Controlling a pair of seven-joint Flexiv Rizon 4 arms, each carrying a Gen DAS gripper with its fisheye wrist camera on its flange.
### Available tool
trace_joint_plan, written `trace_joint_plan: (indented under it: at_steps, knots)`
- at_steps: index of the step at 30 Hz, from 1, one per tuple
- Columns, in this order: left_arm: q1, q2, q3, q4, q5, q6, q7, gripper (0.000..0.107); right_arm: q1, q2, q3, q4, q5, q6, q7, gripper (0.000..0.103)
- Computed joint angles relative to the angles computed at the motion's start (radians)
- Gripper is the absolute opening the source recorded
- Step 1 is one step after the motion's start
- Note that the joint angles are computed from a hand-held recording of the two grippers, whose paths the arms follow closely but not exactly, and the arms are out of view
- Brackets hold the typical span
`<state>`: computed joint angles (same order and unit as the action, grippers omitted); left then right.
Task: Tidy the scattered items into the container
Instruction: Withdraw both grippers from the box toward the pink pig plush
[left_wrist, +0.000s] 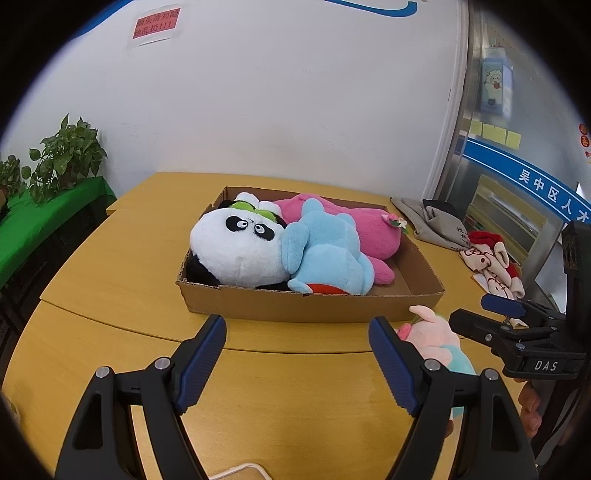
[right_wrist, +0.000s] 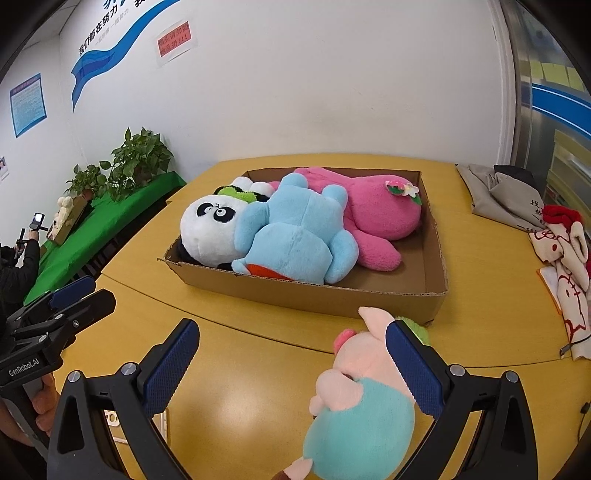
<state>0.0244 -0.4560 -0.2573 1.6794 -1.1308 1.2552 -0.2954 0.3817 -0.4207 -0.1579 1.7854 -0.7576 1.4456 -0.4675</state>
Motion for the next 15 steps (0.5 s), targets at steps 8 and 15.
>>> trace_joint_plan:
  at_steps: [8, 15]
  knots:
    - [-0.004, 0.006, 0.005, 0.013, 0.001, 0.003, -0.003, 0.080, 0.004, 0.011, 0.006, 0.012, -0.019, -0.017, 0.007, 0.103]
    - [-0.004, 0.009, 0.008, 0.017, 0.008, -0.001, -0.015, 0.080, -0.002, 0.019, 0.009, 0.023, -0.038, -0.023, 0.029, 0.103]
